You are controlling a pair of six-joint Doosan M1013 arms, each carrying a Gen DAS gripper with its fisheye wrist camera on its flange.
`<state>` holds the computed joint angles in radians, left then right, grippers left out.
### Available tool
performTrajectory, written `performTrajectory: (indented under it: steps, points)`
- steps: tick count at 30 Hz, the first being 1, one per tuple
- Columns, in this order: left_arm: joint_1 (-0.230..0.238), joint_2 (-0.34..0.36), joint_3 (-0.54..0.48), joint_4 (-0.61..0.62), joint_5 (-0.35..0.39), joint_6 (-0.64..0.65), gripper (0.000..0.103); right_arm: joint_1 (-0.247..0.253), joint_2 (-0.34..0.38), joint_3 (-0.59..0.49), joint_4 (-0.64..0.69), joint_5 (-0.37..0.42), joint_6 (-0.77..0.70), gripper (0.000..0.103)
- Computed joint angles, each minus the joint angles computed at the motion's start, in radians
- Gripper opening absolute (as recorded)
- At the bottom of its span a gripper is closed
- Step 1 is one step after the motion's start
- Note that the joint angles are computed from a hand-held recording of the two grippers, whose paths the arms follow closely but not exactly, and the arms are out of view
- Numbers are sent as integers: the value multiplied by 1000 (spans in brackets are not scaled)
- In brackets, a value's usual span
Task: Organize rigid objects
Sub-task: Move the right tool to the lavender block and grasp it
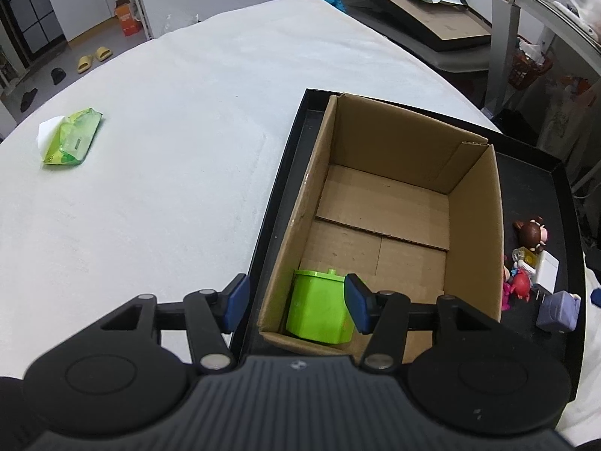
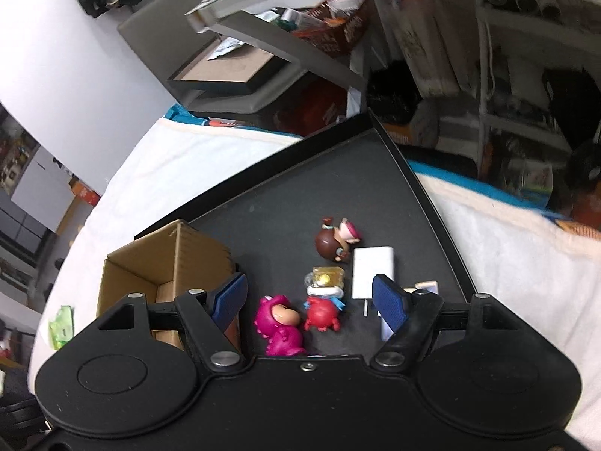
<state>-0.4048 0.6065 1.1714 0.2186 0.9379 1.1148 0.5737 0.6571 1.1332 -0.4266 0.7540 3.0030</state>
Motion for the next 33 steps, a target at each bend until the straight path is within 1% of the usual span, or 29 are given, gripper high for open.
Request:
performTrajectory:
  steps: [2,7,12,14,16,18,19,20,23,27,28,29,30,33]
  points:
    - [-5,4,-4,13,8,-11,54,-11,-14,34,37,-47,12,73]
    - [-13,14,-17,42,29,-33,54,-30,-35,88,66,-95,75,73]
    - [-19,24,-30,61,47,-57,54,-40,-44,119,81,-94,109,73]
    - [-20,28,-34,63,48,-62,54,-45,-44,127,89,-91,108,71]
    - [-23,30,-38,72,46,-76,54,-48,-37,120,114,-72,78,63]
    - [-26,29,-37,85,40,-91,54,-51,-28,111,158,-62,31,62]
    - [-27,30,-39,90,39,-98,54,-50,-24,104,159,-53,22,62]
    - [-28,31,-40,89,37,-100,54,-48,-17,91,154,-29,10,62]
    - [-30,33,-44,94,34,-94,54,-40,25,21,142,86,-41,62]
    - [-28,39,-51,91,41,-95,55,-28,70,-54,131,189,-111,62]
    - [-28,39,-51,89,41,-95,55,-24,76,-64,119,205,-114,57]
    - [-27,39,-51,86,41,-92,55,-22,79,-68,109,212,-109,52]
    - [-26,38,-51,82,40,-88,55,-23,75,-60,110,197,-99,49]
    - [-24,34,-46,79,33,-89,55,-23,62,-37,105,160,-57,47]
